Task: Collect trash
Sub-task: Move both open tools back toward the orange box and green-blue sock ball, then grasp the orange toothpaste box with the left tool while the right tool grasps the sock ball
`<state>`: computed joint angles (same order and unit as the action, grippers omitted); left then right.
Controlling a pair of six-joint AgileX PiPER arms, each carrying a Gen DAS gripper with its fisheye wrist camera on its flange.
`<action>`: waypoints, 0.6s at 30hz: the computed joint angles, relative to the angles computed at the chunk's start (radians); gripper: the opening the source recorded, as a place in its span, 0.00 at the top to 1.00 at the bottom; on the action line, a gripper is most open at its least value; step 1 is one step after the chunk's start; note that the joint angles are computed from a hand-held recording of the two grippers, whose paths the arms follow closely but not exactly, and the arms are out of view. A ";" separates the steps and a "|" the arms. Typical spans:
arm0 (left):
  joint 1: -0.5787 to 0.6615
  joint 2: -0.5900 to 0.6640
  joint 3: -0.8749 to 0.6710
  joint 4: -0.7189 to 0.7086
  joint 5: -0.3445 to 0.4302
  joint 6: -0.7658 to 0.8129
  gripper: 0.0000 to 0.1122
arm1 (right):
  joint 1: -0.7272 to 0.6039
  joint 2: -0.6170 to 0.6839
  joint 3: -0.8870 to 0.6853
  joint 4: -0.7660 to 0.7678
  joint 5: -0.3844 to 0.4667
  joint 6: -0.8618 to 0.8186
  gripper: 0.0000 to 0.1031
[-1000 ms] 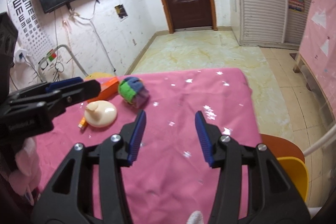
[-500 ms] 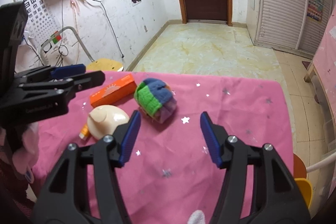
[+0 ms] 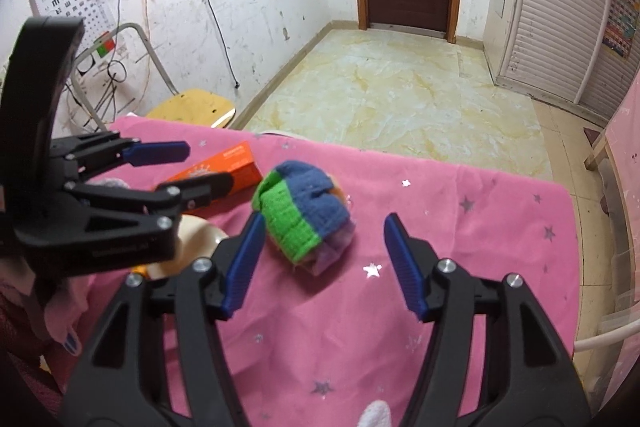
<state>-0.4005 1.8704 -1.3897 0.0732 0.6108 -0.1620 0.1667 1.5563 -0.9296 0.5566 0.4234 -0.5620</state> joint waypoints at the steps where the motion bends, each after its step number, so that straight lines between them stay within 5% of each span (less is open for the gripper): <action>1: 0.001 0.005 -0.002 -0.005 -0.001 0.009 0.52 | 0.004 0.015 -0.013 0.003 0.001 -0.001 0.41; 14: -0.004 0.043 -0.022 0.032 -0.012 -0.002 0.58 | 0.013 0.075 -0.042 0.033 -0.003 -0.032 0.41; 18: -0.013 0.030 -0.005 0.077 -0.018 -0.049 0.76 | 0.009 0.081 -0.038 0.069 0.007 -0.075 0.58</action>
<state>-0.4132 1.9003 -1.3948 0.1503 0.5928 -0.2108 0.1759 1.6374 -0.9678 0.6253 0.4300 -0.6369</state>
